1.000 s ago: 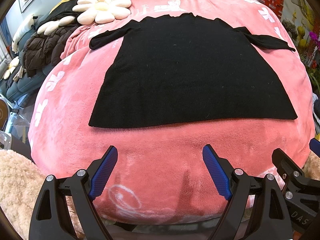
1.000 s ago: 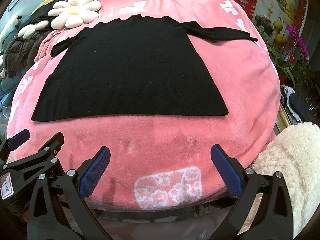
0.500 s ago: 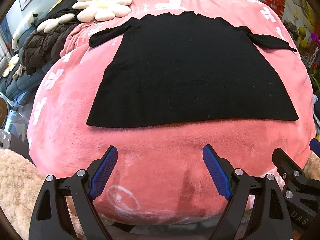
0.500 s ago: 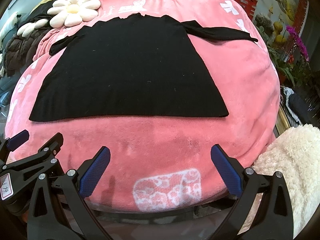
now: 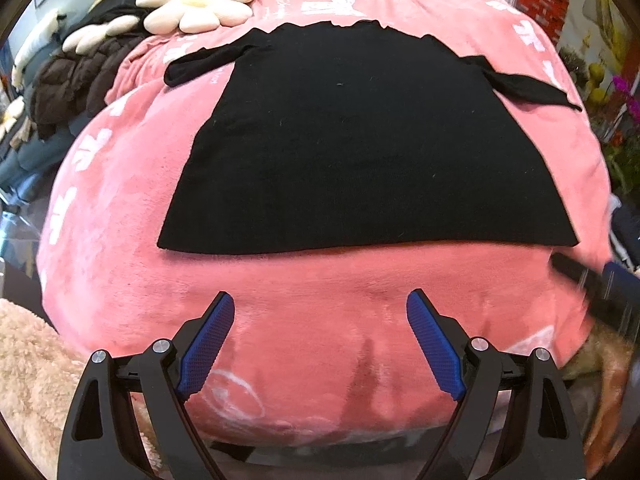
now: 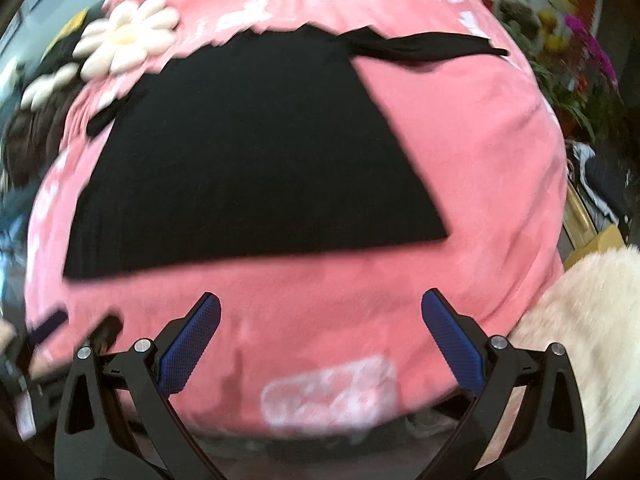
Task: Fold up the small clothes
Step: 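Grasp the sleeve nearest the right tool and fold it across the sweater body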
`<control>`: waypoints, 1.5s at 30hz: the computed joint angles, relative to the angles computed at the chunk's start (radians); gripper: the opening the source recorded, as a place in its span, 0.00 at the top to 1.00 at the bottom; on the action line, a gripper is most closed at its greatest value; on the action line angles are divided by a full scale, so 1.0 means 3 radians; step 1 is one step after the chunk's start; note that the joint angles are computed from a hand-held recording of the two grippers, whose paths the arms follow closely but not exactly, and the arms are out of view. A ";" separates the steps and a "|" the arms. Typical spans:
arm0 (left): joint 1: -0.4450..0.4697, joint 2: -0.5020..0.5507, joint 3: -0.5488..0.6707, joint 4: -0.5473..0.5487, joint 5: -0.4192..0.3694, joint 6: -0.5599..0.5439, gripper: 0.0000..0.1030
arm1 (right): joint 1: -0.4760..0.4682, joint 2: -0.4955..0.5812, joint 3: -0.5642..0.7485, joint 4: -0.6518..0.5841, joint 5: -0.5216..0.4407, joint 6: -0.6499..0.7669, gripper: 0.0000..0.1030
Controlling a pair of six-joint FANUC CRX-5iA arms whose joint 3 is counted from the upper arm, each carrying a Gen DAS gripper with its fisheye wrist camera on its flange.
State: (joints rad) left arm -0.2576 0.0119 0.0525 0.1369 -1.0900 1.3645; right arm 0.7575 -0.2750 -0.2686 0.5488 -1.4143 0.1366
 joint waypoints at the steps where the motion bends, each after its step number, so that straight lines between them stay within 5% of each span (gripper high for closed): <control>1: 0.0017 0.0005 0.0007 0.0033 -0.0016 -0.0003 0.17 | -0.0151 -0.0017 0.0020 0.0016 0.0034 0.0098 0.05; 4: 0.0028 0.0046 0.0062 0.0082 -0.0060 0.0008 0.17 | -0.0862 -0.0004 0.0155 0.0047 0.0317 0.0624 0.05; 8: 0.0021 0.0150 0.0199 0.0100 -0.0112 0.0068 0.17 | -0.1916 0.0315 0.0605 -0.0239 0.0695 0.1368 0.30; 11: 0.0020 0.0230 0.0291 0.0130 -0.0156 0.0105 0.17 | -0.2613 0.0680 0.0999 -0.0451 0.0964 0.1612 0.30; 20: -0.0093 0.0711 0.0876 0.0022 -0.0436 0.0258 0.17 | -0.3482 0.1740 0.1929 -0.0607 0.1084 0.1813 0.29; 25: -0.0134 0.0936 0.1123 0.0081 -0.0489 0.0281 0.17 | -0.3637 0.2029 0.2118 -0.0689 0.1139 0.1798 0.33; 27: -0.0144 0.0991 0.1177 0.0095 -0.0479 0.0272 0.17 | -0.3689 0.2061 0.2151 -0.0817 0.1252 0.1850 0.57; 28: -0.0151 0.1010 0.1193 0.0089 -0.0464 0.0259 0.17 | -0.3698 0.2070 0.2180 -0.0874 0.1281 0.1862 0.83; 29: -0.0161 0.1026 0.1208 0.0070 -0.0440 0.0239 0.17 | -0.3716 0.2055 0.2213 -0.0979 0.1366 0.1886 0.98; 33: -0.0134 0.1047 0.1181 0.0132 -0.0395 0.0146 0.17 | -0.3563 0.1862 0.2187 -0.1008 0.1931 0.1958 0.98; 36: -0.0091 0.1044 0.1111 0.0258 -0.0374 0.0078 0.17 | -0.3338 0.1898 0.2546 -0.1318 0.2032 0.2432 0.98; 40: -0.0057 0.1024 0.1026 0.0381 -0.0340 0.0030 0.17 | -0.2953 0.2254 0.3431 -0.2036 0.1748 0.3216 0.98; 45: -0.0001 0.0956 0.0933 0.0491 -0.0257 0.0006 0.17 | -0.2366 0.3119 0.4732 -0.2616 0.0935 0.3769 0.98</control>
